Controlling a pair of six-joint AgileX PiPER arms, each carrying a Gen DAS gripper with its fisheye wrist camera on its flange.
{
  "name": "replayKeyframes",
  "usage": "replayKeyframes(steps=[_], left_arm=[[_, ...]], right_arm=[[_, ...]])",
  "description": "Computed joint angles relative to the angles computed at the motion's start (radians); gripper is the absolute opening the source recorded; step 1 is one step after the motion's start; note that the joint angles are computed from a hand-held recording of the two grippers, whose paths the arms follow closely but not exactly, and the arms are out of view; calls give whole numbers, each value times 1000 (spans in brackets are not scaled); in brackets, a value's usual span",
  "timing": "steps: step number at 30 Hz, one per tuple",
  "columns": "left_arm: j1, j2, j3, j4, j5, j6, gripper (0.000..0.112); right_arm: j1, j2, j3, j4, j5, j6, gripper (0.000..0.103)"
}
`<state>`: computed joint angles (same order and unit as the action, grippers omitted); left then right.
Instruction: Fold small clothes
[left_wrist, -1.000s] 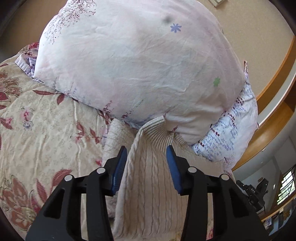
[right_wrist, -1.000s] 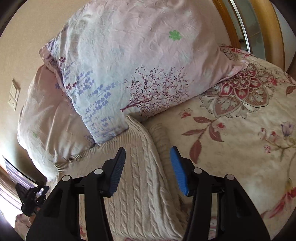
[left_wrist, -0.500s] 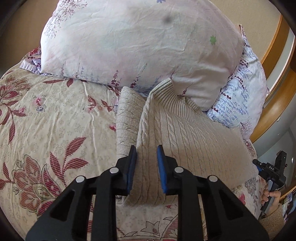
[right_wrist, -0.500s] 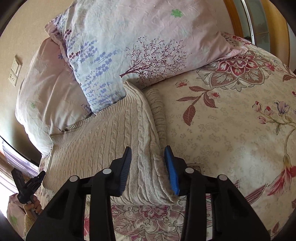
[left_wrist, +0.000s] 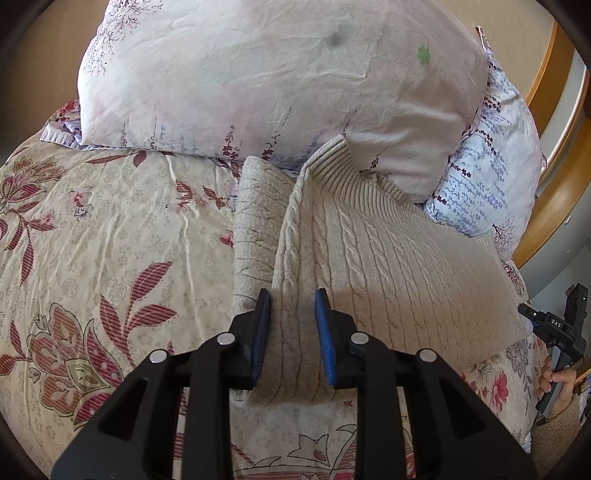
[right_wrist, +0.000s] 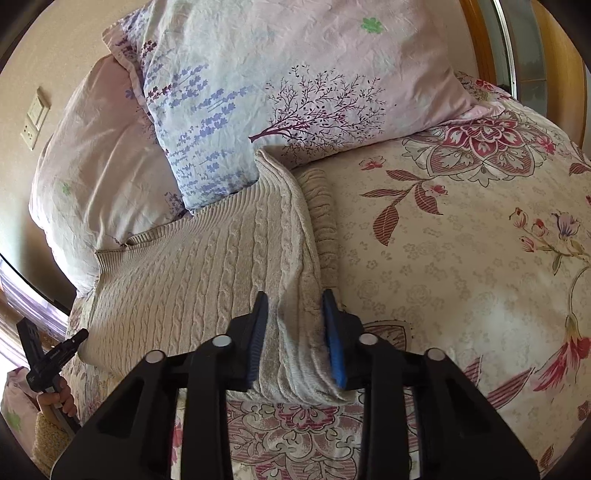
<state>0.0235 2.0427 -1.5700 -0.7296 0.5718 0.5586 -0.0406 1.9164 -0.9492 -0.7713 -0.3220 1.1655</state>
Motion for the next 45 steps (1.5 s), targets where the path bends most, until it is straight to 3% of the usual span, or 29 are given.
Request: replayKeyframes(steps=[1,2,7,13,21,23,25,28,29,31,34,38,45], left_arm=[[0,1,-1,-6,4,9,8],[4,1,0,-30,11,30,7],[25,-20,24,-113,23,113,5],[83,-77,101,-312,64,312,5],[66,-40,79,-178,27,217,5],[58,-30,72,-160,20,199,6],[53,-25,64,-149,18,184,7],[51,-19,57,-145,20,173,8],[52,-19,58,-145,20,172,8],[53,-15,55,-146,24,165,8],[56,-14,50,-150,33,165,8],[61,-16,50,-149,43,176,8],[68,-4,44,-145,59,180,7]], right_arm=[[-8,-2,8,2,-19,0,15],[-14,-5,14,6,-32,0,14],[-24,-45,60,72,-87,-62,13],[-29,-87,122,117,-143,-101,9],[-45,-28,116,63,-145,-23,10],[-50,-37,115,36,-142,11,16],[-43,-48,119,77,-131,-27,36],[-24,-49,108,112,-93,-71,36],[-16,-44,97,109,-71,-78,36],[13,-42,89,184,-29,-171,9],[14,-72,150,297,-97,-262,8],[-4,-106,221,323,-169,-269,8],[55,-52,156,567,6,-503,8]])
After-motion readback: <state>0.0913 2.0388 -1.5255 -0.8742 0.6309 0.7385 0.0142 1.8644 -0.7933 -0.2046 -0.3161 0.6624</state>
